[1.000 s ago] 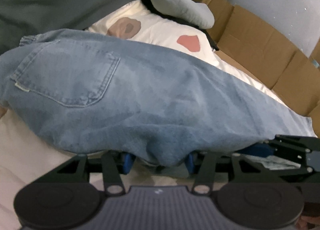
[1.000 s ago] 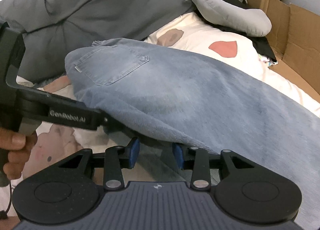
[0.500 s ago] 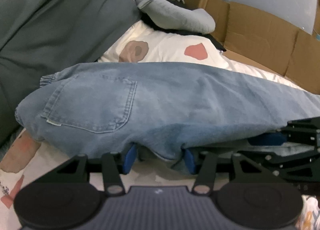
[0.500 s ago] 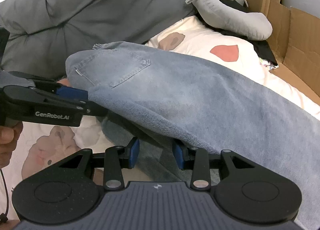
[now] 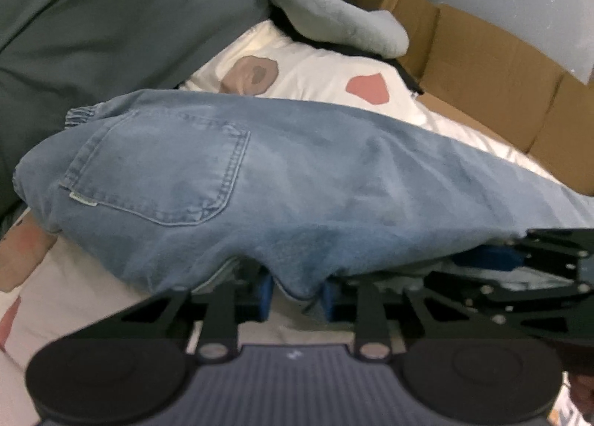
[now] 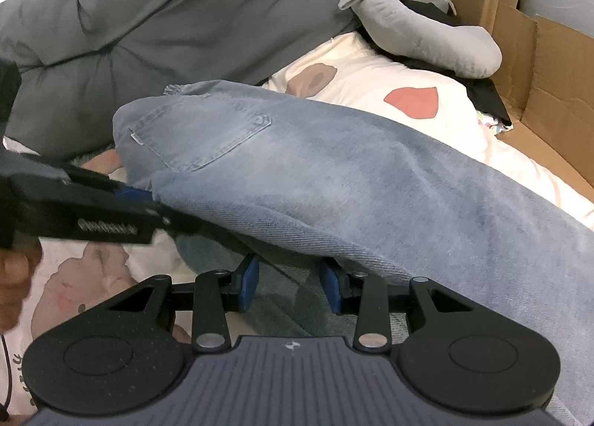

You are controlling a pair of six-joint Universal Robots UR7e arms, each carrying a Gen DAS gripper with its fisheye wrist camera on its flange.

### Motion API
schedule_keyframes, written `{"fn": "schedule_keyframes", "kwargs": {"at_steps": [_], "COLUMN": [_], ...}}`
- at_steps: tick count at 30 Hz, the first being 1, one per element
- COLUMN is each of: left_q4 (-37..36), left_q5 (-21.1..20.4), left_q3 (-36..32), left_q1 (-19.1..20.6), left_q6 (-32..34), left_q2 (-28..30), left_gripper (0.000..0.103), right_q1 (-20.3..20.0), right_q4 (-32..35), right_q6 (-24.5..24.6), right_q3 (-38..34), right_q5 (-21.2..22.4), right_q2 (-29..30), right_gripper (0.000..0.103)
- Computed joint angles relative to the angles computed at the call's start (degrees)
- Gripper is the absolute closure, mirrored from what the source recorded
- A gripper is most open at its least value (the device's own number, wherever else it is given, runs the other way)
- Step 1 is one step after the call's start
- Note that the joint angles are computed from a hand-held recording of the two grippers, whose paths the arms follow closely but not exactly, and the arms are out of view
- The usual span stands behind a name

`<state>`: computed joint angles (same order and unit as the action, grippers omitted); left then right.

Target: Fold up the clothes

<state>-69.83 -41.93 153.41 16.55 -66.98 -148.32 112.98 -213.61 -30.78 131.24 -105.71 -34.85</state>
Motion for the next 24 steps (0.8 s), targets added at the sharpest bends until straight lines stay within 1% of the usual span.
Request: {"fn": "schedule_keyframes", "kwargs": {"at_steps": [2,8,13,16,18,20,23,24], "left_q4": [2.46,3.78,3.64,5.44,4.1,1.81,2.4,1.41], "left_q5": [-1.23,-4.83,-7.32,-8.4,-9.28,-10.03,-10.22,-10.11], "left_q3": [-1.24,-4.19,-5.52,-6.5,-6.41,-5.93,-5.07,-4.65], "left_q1": [-1.45,-1.55,-0.47,-1.29,0.47,3.48,4.6,6.04], "left_q6": [-1.0,-2.08,-2.88,-4.26,-3.32,-1.57,0.37,1.81], "left_q2": [-1.79,-3.78,-4.36,-4.76,-5.15,-5.41,-6.32,-6.42], "left_gripper": [0.083,0.086,0.089,0.09,0.09,0.091,0.091,0.091], "right_q1": [0.0,0.29,0.65,0.85,1.05,1.38,1.18,0.98], "right_q4": [0.33,1.21,1.59,1.33,1.08,2.51,5.87,5.71], "right_q6": [-0.17,-0.3,0.66,0.54,0.04,-0.35,1.3,1.19], "right_q3": [0.04,0.41,0.34,0.28,0.31,-0.07,-0.05,0.41], "right_q5": [0.06,0.47,0.64,0.55,-0.15,-1.96,-3.93,-3.92], "right_q2": [0.07,0.2,0.65,1.08,1.51,2.01,2.0,1.93], "right_gripper": [0.06,0.06,0.06,0.06,0.06,0.06,0.06,0.06]}}
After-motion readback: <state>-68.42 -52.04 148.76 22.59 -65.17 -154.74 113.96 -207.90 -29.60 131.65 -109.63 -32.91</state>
